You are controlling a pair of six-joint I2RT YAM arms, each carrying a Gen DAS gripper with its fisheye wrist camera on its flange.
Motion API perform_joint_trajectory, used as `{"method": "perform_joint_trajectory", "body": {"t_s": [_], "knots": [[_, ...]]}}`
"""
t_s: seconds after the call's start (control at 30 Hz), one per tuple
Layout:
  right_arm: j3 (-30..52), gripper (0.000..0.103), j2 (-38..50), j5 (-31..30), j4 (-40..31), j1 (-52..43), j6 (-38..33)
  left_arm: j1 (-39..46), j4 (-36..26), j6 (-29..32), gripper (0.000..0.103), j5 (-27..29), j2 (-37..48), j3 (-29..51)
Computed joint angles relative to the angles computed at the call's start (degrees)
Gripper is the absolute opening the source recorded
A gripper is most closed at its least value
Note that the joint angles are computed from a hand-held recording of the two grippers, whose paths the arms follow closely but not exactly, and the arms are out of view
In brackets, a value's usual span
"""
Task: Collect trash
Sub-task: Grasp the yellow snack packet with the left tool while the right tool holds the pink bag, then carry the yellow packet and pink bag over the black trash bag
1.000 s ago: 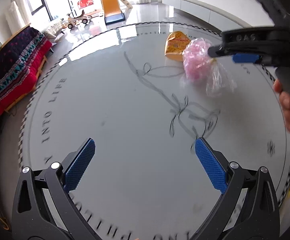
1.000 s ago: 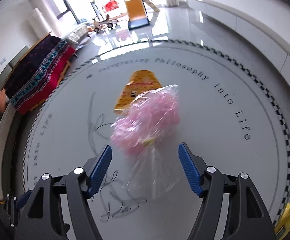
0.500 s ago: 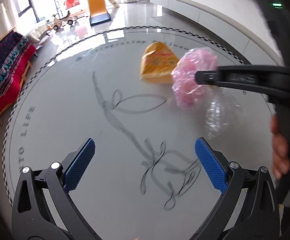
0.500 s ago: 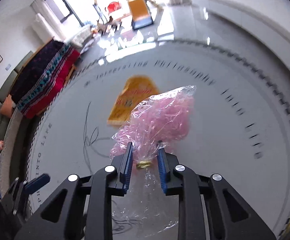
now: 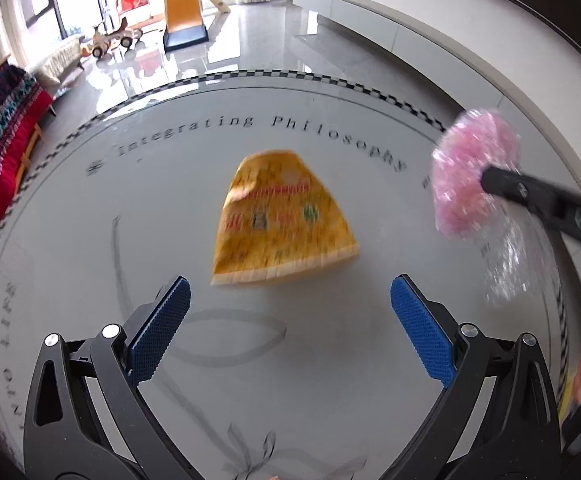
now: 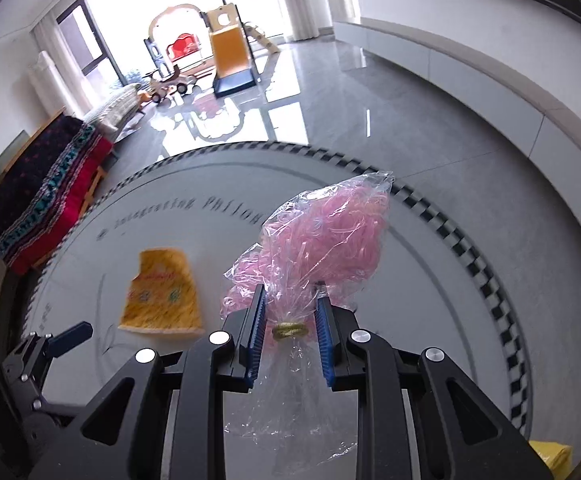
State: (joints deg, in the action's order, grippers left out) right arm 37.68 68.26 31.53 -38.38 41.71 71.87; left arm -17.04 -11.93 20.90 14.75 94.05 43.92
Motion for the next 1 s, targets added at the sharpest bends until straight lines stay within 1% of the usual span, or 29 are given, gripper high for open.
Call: {"method": "perform_joint_trajectory", "body": {"t_s": [0.07, 0.1, 0.2, 0.33, 0.37, 0.4, 0.43, 0.47, 0.5, 0.6, 0.73, 0.83, 0.87, 0.9, 0.93, 0.97, 1.0], "knots": [[0.1, 0.025, 0.7, 0.2, 0.7, -1.4, -1.4, -1.1, -0.3, -2.1, 0.097, -0.1, 3.6, 3.4], [0.0, 0.025, 1.1, 0.0, 1.5, -2.2, -2.3, -1.8, -0.1, -3.7, 0.097, -0.9, 6.3, 5.7], [0.5, 0.025, 2.4, -0.7, 3.0, -3.7, -4.7, -3.1, 0.7, -6.7, 0.097, -3.4, 11.0, 9.0], [1.4, 0.025, 4.8, -1.2, 5.0, -4.5, -6.9, -3.3, 2.0, -8.9, 0.097, -5.4, 14.7, 10.5], [2.3, 0.025, 6.2, -1.5, 5.7, -4.9, -7.6, -2.9, 2.7, -8.9, 0.095, -5.5, 15.2, 10.3], [2.5, 0.025, 6.7, -1.5, 5.9, -4.8, -7.6, -2.7, 3.0, -8.9, 0.079, -5.2, 15.3, 10.0], [2.8, 0.025, 7.1, -1.6, 6.1, -4.4, -7.4, -2.2, 4.0, -8.4, 0.074, -4.8, 14.9, 9.0], [2.9, 0.025, 7.1, -1.5, 6.0, -4.0, -7.1, -1.9, 5.7, -7.7, 0.053, -5.5, 13.5, 7.0], [2.8, 0.025, 6.9, -1.5, 6.1, -3.6, -7.0, -2.1, 6.4, -7.5, 0.037, -5.9, 13.0, 6.2], [4.1, 0.025, 7.7, -0.3, 4.4, -0.5, -4.7, 1.1, 3.7, -5.2, 0.020, -0.6, 11.2, 4.7], [6.0, 0.025, 7.7, 1.4, 0.7, 4.6, 0.0, 5.7, 2.7, -1.5, 0.018, 4.6, 6.6, -1.1], [8.6, 0.025, 9.0, 3.2, -3.3, 10.1, 5.1, 9.5, 2.7, 1.9, 0.018, 7.2, -0.2, -7.8], [9.6, 0.025, 9.9, 3.6, -4.4, 12.1, 7.0, 11.9, 1.7, 4.9, 0.018, 8.6, -4.1, -10.9], [11.1, 0.025, 11.2, 4.0, -6.0, 14.7, 9.4, 13.3, 0.7, 6.6, 0.018, 9.2, -6.2, -12.1], [12.2, 0.025, 12.2, 4.1, -6.8, 16.3, 10.8, 15.4, -1.0, 8.9, 0.018, 10.2, -8.4, -13.2], [13.6, 0.025, 13.5, 4.2, -7.6, 18.2, 12.2, 18.9, -4.0, 12.5, 0.018, 11.9, -11.9, -14.9], [14.6, 0.025, 14.4, 4.2, -8.0, 19.4, 13.0, 21.0, -5.4, 14.5, 0.018, 12.6, -14.1, -16.1]]}}
